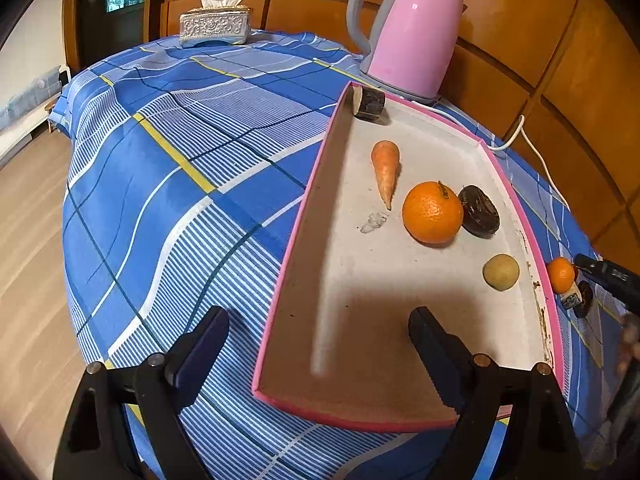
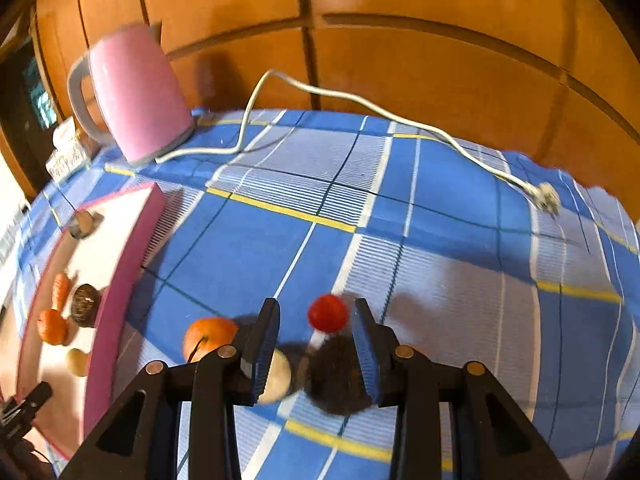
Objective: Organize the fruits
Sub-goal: 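Carry the tomato with the right tool into the tray and release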
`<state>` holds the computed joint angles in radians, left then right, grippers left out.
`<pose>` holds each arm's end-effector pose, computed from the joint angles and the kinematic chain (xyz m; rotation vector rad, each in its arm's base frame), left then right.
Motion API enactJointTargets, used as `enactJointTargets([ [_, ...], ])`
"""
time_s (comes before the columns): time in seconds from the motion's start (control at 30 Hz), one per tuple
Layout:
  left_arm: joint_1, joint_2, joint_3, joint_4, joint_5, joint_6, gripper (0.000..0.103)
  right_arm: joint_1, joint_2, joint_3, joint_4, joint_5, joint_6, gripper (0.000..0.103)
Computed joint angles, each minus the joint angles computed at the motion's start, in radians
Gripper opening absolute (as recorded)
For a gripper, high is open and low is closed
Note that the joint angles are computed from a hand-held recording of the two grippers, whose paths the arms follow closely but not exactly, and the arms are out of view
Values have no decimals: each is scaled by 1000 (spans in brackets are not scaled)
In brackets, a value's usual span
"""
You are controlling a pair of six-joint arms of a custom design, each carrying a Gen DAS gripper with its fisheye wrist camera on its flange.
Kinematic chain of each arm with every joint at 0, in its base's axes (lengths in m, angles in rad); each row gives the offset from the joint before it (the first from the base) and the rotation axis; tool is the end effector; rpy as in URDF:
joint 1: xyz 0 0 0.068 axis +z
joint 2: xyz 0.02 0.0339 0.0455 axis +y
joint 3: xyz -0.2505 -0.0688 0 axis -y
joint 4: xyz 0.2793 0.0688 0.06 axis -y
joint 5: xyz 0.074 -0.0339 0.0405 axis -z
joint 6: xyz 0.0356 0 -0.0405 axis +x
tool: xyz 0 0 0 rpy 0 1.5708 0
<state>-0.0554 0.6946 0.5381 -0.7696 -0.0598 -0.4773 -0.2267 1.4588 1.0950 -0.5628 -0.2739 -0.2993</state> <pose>0.1784 -0.0078 0.2020 -0.5480 2.4399 -0.1477 0.3329 -0.0669 0.2325 -0.2015 2.4443 0.1135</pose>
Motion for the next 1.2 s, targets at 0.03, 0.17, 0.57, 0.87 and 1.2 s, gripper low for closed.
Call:
enactJointTargets([
  [0.03,0,-1,-1,0,0,0,92,12,26,21,-7,21,-9,37],
  [0.17,8,-1,-2,2,4,-2,94,39,131,87,-42,95,-50,31],
  [0.57,6,-23,-8,-11,2,-27,94,16,128,49,37,76,-54,25],
  [0.87,-13,-46,-4,-26,-14,-32,94,41,-68,-47,80,15,-2,25],
  [1.2,-31,-74,2,-48,-23,-44,95,219,-281,-158,-91,-144,-1,25],
])
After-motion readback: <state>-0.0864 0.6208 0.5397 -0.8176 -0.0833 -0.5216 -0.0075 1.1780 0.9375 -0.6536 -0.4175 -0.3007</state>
